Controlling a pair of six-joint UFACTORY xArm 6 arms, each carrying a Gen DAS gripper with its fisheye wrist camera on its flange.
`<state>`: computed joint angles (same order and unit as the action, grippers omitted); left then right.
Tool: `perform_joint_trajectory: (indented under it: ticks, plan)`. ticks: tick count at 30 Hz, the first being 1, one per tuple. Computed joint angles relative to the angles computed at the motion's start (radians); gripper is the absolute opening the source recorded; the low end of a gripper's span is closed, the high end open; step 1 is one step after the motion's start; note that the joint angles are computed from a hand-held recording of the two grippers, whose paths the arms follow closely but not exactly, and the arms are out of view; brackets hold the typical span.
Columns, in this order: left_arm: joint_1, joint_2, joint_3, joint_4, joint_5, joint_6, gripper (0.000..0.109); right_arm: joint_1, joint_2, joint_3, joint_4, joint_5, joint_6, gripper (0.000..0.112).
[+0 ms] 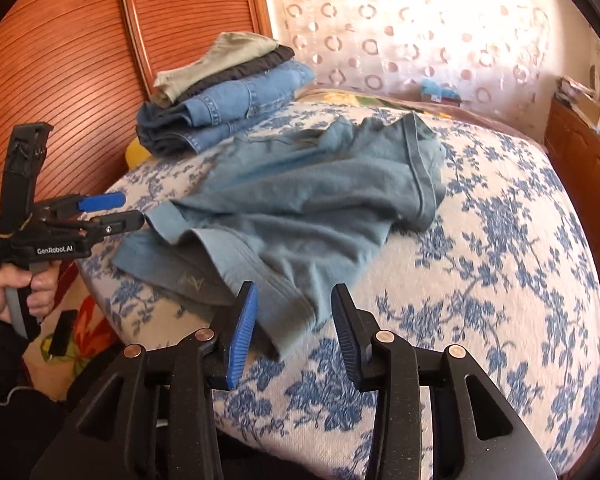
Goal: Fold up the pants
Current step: 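Release the folded hem with the right gripper, then grasp the shorts' edge with the left gripper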
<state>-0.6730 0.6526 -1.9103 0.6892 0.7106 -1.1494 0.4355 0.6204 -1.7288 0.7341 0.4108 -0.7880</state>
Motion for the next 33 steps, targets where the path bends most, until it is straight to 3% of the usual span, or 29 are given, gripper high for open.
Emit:
perform_joint_trajectory:
  ticks: [8,19,25,28,29,33]
  plan:
    - [-0.009,0.015,-0.009,-0.023,-0.006,0.018,0.075,0.015,-0.025,0.06,-0.059,-0.059,0.045,0.045]
    - [-0.013,0.038,-0.032,-0.051,0.002,0.043,0.075,0.015,0.024,0.033,-0.295,-0.136,0.305,0.045]
    - [-0.012,0.026,-0.006,-0.043,-0.027,0.028,0.075,0.015,0.033,0.026,-0.294,-0.119,0.297,0.044]
    - [-0.012,0.016,0.013,-0.048,-0.055,0.031,0.064,0.016,0.032,0.024,-0.272,-0.116,0.272,0.031]
    - [-0.013,0.014,0.017,-0.048,-0.061,0.032,0.06,0.018,0.029,0.027,-0.259,-0.116,0.251,0.021]
    - [-0.018,0.008,0.031,-0.058,-0.093,0.054,0.035,0.022,0.019,0.033,-0.184,-0.106,0.163,0.005]
